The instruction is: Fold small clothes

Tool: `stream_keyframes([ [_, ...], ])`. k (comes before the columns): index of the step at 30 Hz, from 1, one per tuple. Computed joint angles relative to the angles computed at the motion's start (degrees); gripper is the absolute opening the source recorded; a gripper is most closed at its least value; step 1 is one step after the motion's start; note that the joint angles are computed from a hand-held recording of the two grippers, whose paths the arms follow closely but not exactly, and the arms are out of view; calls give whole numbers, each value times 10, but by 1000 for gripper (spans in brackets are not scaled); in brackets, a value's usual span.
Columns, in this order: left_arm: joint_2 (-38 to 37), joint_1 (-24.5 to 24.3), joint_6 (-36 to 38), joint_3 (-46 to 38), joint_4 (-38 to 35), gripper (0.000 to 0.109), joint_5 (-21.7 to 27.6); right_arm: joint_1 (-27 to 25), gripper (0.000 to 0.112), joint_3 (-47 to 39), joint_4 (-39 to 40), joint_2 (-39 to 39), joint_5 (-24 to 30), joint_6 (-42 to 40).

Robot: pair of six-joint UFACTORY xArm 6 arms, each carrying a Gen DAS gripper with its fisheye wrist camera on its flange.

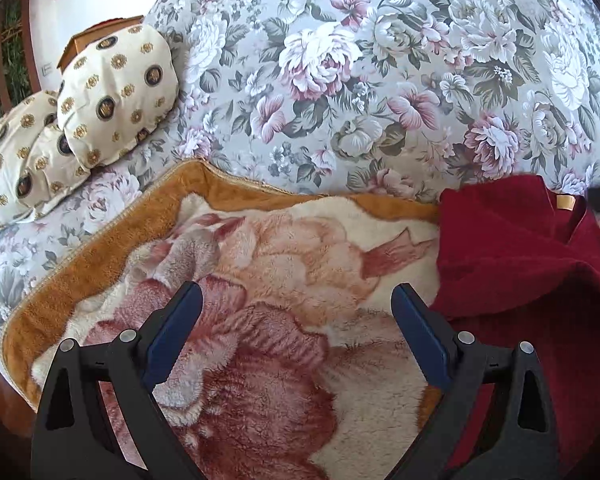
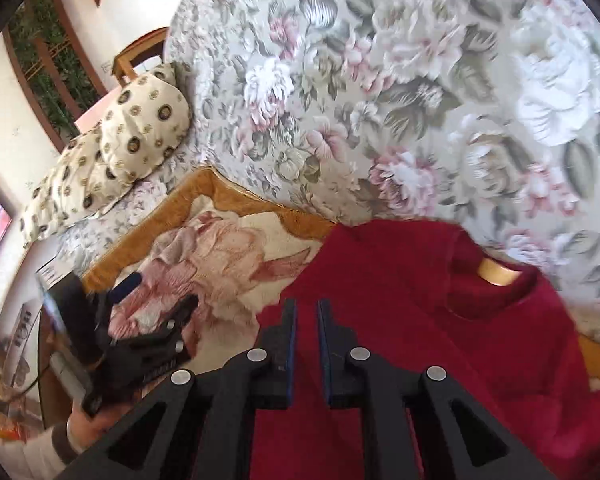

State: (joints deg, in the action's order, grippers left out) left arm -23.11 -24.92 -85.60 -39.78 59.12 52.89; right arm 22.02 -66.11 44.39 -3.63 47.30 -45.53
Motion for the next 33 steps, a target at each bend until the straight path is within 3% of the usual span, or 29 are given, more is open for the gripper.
stream_keyframes([
  [2,-4,8,-7,5,6,96,-25,26,9,1,-25,39,-15,42],
  [6,8,14,-15,-9,21,96,-72,26,9,46,-33,68,18,56],
  [9,35,16,-1,-30,16,96,-116,-29,9,80,33,14,49,21],
  [13,88,7,37,-68,-1,96,-144,-133,15,133,34,-82,0,6],
  [14,101,7,45,-78,-8,96,-150,-149,22,133,17,-84,-17,17],
  [15,118,4,52,-93,-14,96,-147,-162,27,133,-5,-81,-38,33],
  [18,145,-3,58,-112,-17,96,-137,-196,27,102,-59,-33,-57,103],
  [22,165,0,78,-114,-41,96,-143,-206,27,37,-33,56,15,127],
  [24,170,1,83,-115,-47,96,-144,-216,8,36,23,57,53,88],
  [26,167,2,79,-113,-45,96,-144,-225,5,71,78,7,37,43],
  [29,161,3,62,-108,-36,96,-147,-267,5,76,149,-32,78,48],
  [31,161,2,53,-108,-31,96,-145,-272,5,43,159,-16,83,68],
  [33,166,2,55,-112,-35,96,-140,-237,5,-6,128,17,49,101],
])
